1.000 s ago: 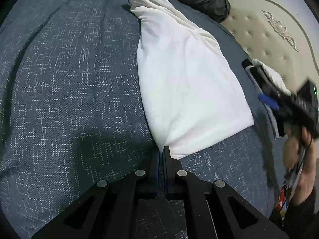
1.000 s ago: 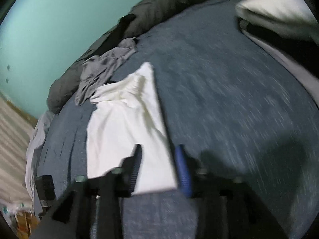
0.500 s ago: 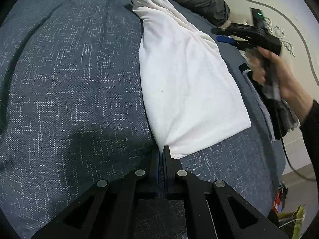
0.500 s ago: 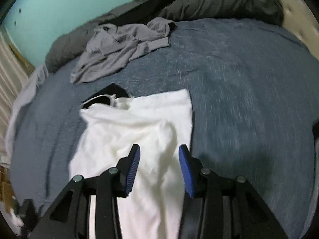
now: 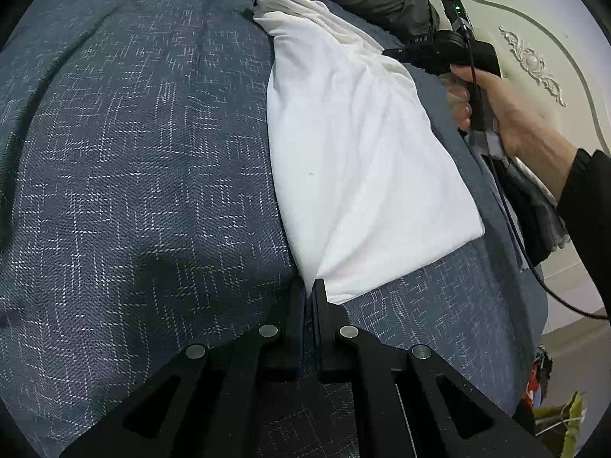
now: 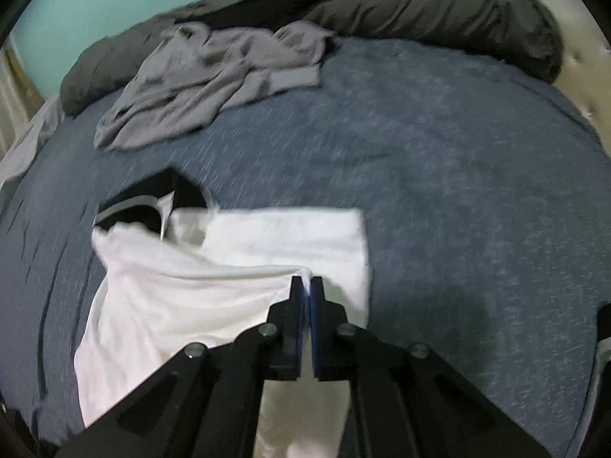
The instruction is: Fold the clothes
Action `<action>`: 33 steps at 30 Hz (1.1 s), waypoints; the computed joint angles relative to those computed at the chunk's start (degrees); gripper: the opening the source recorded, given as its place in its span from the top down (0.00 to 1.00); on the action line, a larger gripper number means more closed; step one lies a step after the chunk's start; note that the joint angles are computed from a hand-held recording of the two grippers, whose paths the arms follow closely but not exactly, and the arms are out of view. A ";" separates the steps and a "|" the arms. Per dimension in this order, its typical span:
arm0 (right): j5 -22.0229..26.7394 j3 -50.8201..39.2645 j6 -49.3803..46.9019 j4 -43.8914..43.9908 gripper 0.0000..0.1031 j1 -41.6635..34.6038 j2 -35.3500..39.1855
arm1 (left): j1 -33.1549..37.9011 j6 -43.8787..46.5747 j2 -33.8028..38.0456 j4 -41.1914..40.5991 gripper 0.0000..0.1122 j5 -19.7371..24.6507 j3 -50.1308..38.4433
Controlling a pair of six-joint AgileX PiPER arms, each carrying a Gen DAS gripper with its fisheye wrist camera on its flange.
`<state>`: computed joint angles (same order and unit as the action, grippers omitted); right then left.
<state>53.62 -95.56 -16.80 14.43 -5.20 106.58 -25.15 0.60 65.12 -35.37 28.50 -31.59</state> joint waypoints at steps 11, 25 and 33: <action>8.22 -8.69 6.11 -1.10 0.97 -2.41 6.98 | -2.20 -4.04 0.21 2.70 0.97 -0.95 -0.35; 4.30 -8.24 -11.08 -2.98 0.67 16.82 -0.03 | -1.20 -1.64 -0.98 -0.24 0.97 -0.39 0.78; 16.15 -27.64 -4.50 -15.94 0.66 27.31 12.76 | -0.33 0.36 -1.25 -2.04 0.97 0.10 1.10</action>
